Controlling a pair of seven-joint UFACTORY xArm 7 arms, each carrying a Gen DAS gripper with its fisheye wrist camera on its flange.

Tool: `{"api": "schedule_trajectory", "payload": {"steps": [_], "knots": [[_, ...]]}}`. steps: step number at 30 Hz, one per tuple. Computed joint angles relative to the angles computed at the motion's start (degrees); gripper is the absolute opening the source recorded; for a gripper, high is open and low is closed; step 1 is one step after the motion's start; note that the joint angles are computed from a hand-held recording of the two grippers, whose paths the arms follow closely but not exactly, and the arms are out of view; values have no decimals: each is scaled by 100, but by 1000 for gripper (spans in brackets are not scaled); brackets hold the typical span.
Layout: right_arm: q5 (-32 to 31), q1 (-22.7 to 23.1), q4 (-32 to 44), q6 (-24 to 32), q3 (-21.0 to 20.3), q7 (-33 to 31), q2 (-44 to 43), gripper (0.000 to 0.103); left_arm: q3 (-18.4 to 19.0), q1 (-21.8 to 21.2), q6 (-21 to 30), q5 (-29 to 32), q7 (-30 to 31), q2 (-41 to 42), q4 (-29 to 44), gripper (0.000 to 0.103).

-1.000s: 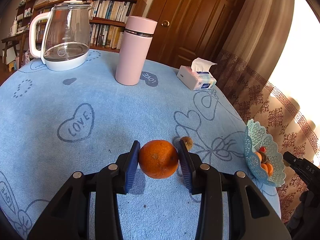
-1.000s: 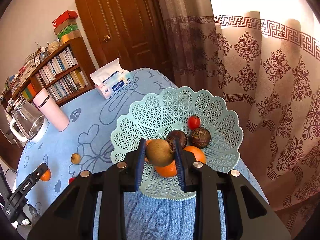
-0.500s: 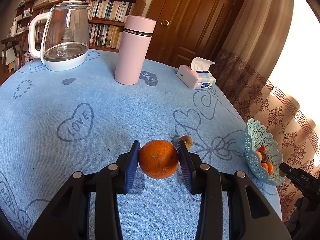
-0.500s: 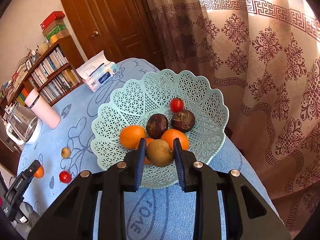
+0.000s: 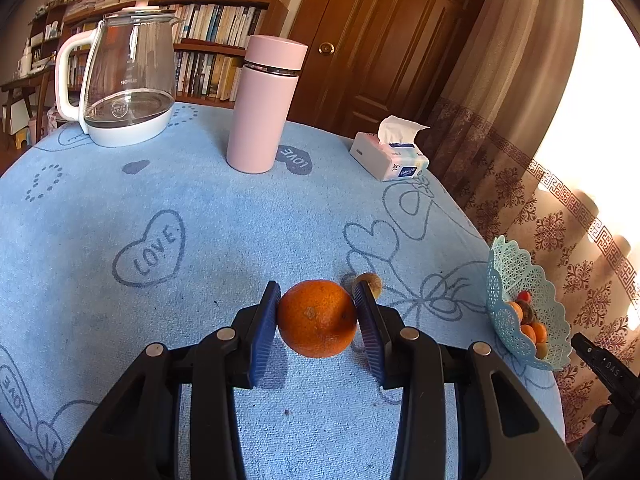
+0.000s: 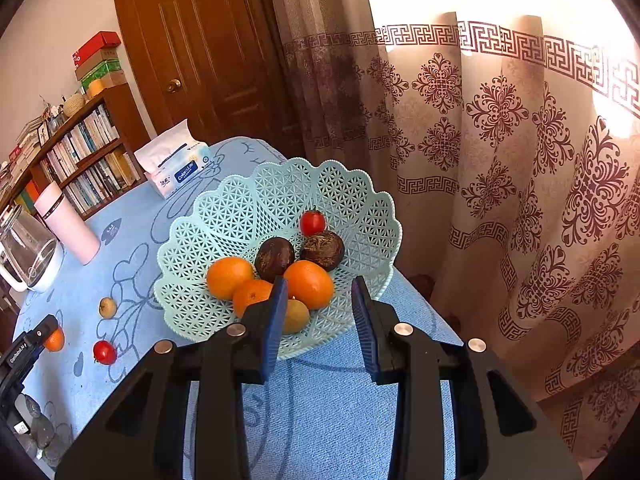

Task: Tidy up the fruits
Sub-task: 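Carry the orange into the basket with the left tool and open it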

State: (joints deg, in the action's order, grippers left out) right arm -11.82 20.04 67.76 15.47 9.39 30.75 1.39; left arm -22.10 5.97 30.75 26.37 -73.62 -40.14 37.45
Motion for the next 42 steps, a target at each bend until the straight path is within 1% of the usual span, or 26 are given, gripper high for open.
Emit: {"api": "schedule_trajectory", "payload": {"steps": [3,5,7,10,13,18,22,24,27,32,34,42], "knots": [[-589,-37,-267,-129,-46,537,-143,34,-23,9,20,24,-10,12,21,39],[-574,-84,-441,-194,-35,599,-221,37,-44,12,44,49,-12,25,41,39],[-529,-133,-617,-256,-18,664,-297,42,-72,22,65,91,-16,51,73,39],[-230,-166,-820,-336,7,538,-355,42,-84,15,85,136,-23,76,123,39],[260,-141,-991,-405,18,223,-390,42,-64,-50,72,118,-9,137,168,39],[347,-167,-1141,-582,75,216,-437,43,-45,-223,119,30,58,264,267,39],[536,-123,-1214,-704,92,27,-452,43,-120,-292,145,67,70,407,463,39],[829,-81,-1237,-749,58,-185,-452,43,-173,-323,141,121,79,528,608,39],[1367,-8,-1267,-794,10,-570,-450,43,-263,-378,112,242,94,778,866,39],[1784,47,-1286,-845,3,-959,-456,43,-366,-518,53,529,74,1289,1321,39],[1913,58,-1300,-872,2,-1051,-462,47,-341,-617,19,629,75,1532,1509,39],[2525,146,-1297,-899,-30,-1550,-451,48,-116,-1136,-56,1125,54,2533,2306,39]]}}
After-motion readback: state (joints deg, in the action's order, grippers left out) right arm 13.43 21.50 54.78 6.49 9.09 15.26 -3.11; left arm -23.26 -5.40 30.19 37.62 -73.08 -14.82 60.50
